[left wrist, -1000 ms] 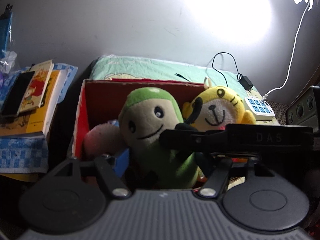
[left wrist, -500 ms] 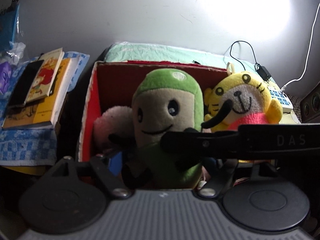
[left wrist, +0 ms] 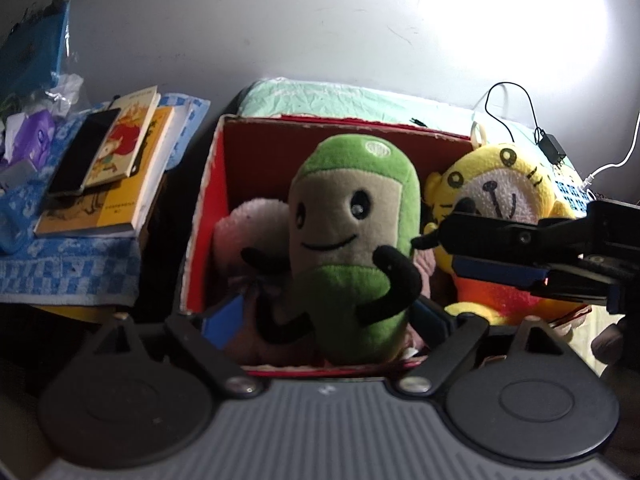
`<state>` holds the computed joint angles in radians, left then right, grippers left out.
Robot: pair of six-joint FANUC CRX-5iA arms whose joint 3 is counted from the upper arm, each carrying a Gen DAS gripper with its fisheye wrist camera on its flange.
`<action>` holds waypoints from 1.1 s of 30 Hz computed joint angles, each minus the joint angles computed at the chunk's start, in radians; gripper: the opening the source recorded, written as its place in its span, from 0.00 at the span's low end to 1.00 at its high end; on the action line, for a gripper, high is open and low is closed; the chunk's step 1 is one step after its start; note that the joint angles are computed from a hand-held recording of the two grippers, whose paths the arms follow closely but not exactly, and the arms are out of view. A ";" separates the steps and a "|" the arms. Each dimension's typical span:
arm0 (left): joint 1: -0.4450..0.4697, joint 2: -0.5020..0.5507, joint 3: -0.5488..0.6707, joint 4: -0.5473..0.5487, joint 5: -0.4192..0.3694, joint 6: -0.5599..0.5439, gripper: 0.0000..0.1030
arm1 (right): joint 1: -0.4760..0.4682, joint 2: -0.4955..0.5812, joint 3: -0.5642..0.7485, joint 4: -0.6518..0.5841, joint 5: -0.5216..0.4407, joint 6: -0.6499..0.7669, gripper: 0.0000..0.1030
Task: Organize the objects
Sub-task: 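Lower the green plush into the red box beside the tiger, then open the right gripper to release the green plush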
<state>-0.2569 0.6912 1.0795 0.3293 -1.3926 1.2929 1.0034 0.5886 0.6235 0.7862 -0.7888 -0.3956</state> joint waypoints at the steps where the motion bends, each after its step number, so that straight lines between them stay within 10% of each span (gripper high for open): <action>1: -0.001 -0.005 -0.004 -0.006 -0.001 0.006 0.87 | 0.007 0.016 0.037 -0.022 -0.039 0.036 0.51; 33: -0.068 -0.290 -0.358 -0.143 0.050 0.065 0.92 | 0.166 0.043 0.109 0.097 -0.389 0.145 0.51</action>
